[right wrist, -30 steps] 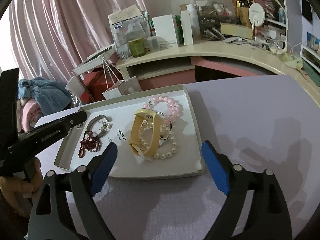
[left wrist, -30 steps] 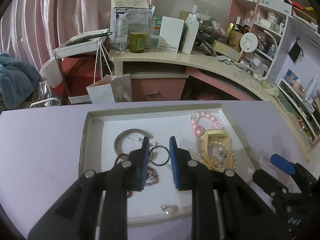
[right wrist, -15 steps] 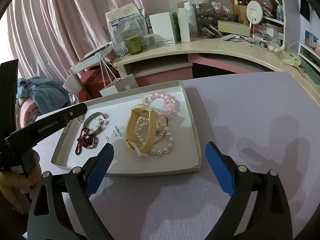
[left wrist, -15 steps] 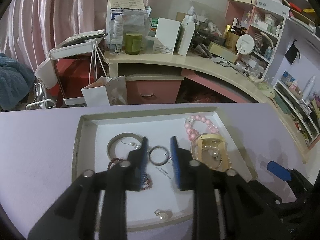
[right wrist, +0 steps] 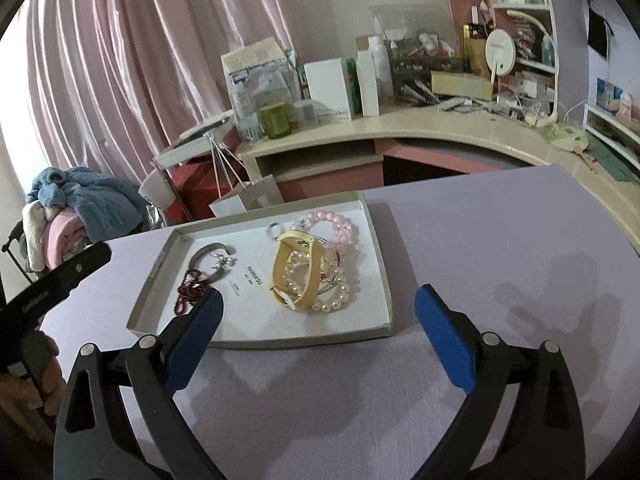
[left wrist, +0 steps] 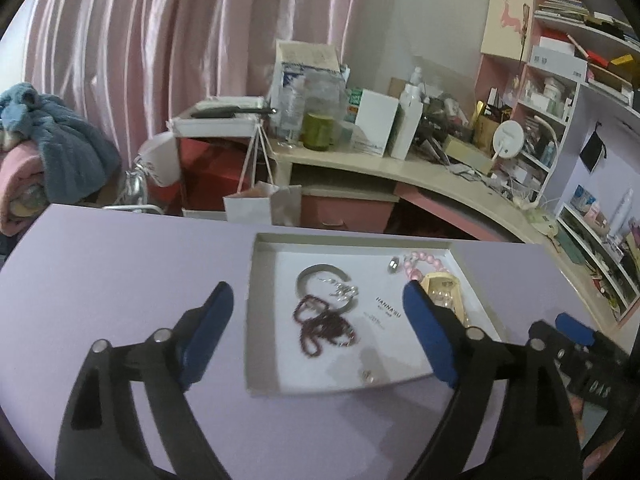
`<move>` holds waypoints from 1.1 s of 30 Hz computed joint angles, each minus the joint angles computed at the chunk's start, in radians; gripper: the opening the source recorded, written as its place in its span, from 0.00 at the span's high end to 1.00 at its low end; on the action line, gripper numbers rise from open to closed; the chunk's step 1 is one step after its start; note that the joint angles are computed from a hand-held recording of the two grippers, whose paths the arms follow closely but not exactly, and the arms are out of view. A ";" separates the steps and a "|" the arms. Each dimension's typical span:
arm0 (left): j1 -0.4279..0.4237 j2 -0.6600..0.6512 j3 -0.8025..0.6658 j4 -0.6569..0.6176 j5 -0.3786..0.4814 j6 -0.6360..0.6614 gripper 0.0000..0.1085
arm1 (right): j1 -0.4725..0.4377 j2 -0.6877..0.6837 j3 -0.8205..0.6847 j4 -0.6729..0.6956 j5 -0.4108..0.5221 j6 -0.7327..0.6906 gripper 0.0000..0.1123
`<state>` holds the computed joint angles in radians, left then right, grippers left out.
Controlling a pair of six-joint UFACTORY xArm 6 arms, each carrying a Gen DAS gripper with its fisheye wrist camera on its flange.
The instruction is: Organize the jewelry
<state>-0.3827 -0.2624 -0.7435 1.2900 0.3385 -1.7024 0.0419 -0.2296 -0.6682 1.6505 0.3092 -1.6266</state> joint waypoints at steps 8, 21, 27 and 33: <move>-0.111 -0.206 0.143 0.016 0.133 -0.063 0.07 | -0.021 -0.181 0.124 0.101 0.016 -0.106 0.10; -0.288 -0.402 0.269 -0.043 0.328 -0.080 0.07 | -0.026 -0.423 0.299 0.059 0.032 -0.061 0.10; -0.347 -0.446 0.299 -0.031 0.392 -0.092 0.07 | 0.000 -0.460 0.323 0.109 0.020 -0.127 0.10; -0.359 -0.463 0.317 -0.023 0.408 -0.111 0.07 | 0.020 -0.442 0.317 0.169 0.012 -0.192 0.10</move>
<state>-0.7417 -0.7255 -0.4265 1.2666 0.7461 -1.8136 0.0616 -0.6721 -0.3512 1.8190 0.3211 -1.8190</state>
